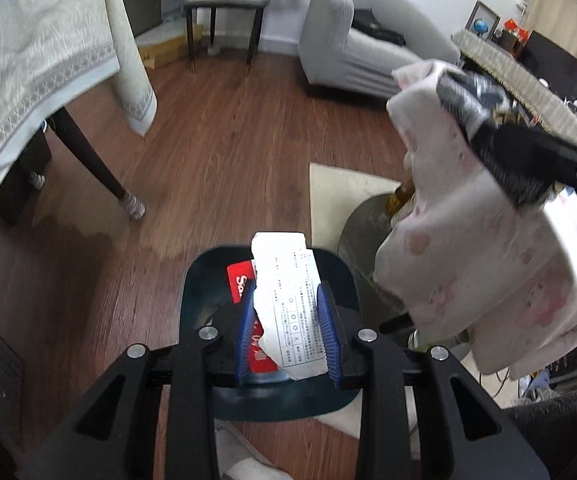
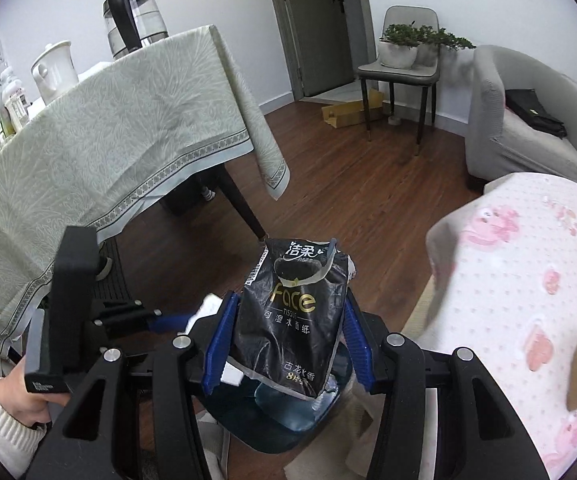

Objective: Collect trash
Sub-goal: 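Carry the receipt and packet over the teal bin and open both grippers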

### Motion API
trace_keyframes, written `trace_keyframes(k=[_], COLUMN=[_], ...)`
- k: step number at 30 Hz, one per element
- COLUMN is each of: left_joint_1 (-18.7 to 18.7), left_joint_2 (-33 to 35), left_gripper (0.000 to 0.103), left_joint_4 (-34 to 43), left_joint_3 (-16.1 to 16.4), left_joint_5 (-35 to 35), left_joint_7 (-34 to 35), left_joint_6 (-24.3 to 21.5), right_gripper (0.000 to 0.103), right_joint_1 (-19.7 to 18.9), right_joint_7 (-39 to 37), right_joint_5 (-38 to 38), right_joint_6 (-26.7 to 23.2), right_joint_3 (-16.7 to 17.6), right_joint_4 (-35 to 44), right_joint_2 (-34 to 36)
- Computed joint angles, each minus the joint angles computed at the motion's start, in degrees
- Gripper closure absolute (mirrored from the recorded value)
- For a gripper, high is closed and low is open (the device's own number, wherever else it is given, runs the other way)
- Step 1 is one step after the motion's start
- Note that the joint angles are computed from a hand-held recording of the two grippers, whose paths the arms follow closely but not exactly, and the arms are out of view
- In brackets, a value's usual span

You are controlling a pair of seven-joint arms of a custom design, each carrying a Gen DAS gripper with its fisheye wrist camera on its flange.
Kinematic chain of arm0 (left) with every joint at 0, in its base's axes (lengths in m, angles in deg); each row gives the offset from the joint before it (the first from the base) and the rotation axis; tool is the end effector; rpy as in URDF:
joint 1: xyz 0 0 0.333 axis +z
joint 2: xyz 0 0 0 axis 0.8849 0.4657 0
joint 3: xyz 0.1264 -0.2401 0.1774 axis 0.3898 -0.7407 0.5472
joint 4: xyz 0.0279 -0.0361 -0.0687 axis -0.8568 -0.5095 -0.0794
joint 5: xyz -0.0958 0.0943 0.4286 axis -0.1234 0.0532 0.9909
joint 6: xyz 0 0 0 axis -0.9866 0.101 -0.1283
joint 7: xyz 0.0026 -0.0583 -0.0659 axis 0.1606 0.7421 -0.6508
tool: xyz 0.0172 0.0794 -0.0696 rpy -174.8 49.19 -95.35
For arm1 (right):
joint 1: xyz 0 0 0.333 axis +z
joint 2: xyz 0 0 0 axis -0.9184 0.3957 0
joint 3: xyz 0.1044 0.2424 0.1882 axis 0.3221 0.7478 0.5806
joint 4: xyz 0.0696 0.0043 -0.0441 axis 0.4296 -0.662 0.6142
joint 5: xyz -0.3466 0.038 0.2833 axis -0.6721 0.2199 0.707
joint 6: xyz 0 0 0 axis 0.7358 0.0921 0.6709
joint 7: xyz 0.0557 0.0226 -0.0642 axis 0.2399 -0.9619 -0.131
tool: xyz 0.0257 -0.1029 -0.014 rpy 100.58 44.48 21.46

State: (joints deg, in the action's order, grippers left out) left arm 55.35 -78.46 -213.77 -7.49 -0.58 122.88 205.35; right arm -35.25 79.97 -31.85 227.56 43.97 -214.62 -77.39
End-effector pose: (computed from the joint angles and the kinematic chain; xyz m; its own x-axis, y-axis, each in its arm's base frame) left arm 0.4696 -0.0535 0.3847 -0.3351 -0.9244 0.1821 -0.8374 0.2036 -0.5073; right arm 0.4574 0.2081 0.4717 0.3931 -0.9013 -0.1823 -0.7261 -0.1826 -0.6629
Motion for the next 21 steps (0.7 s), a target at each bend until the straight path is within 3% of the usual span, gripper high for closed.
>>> trace_keyframes(k=[2,11,21], left_joint_1=[0.41,1.89,3.10], left_joint_2=[0.66,0.39,-2.94], left_gripper=[0.056,0.039,0.036], left_joint_4=[0.04,-0.48,-1.45], left_joint_3=[0.05,1.28,3.34], left_joint_5=[0.55,0.18,-2.19], left_joint_7=[-0.12,1.02,3.37], left_joint_6=[-0.09,-0.34,-0.32], right_gripper=[0.051,0.051,0.051], right_joint_1=[0.21,0.21,-3.17], right_joint_7=[0.05,-1.02,0.36], right_joint_5=[0.15,2.86,2.43], right_joint_6=[-0.24,-1.59,-3.80], right_joint_3=[0.24,2.20,7.01], right_joint_4=[0.81,4.33,7.52], right_joint_2=[1.24,6.97,13.59])
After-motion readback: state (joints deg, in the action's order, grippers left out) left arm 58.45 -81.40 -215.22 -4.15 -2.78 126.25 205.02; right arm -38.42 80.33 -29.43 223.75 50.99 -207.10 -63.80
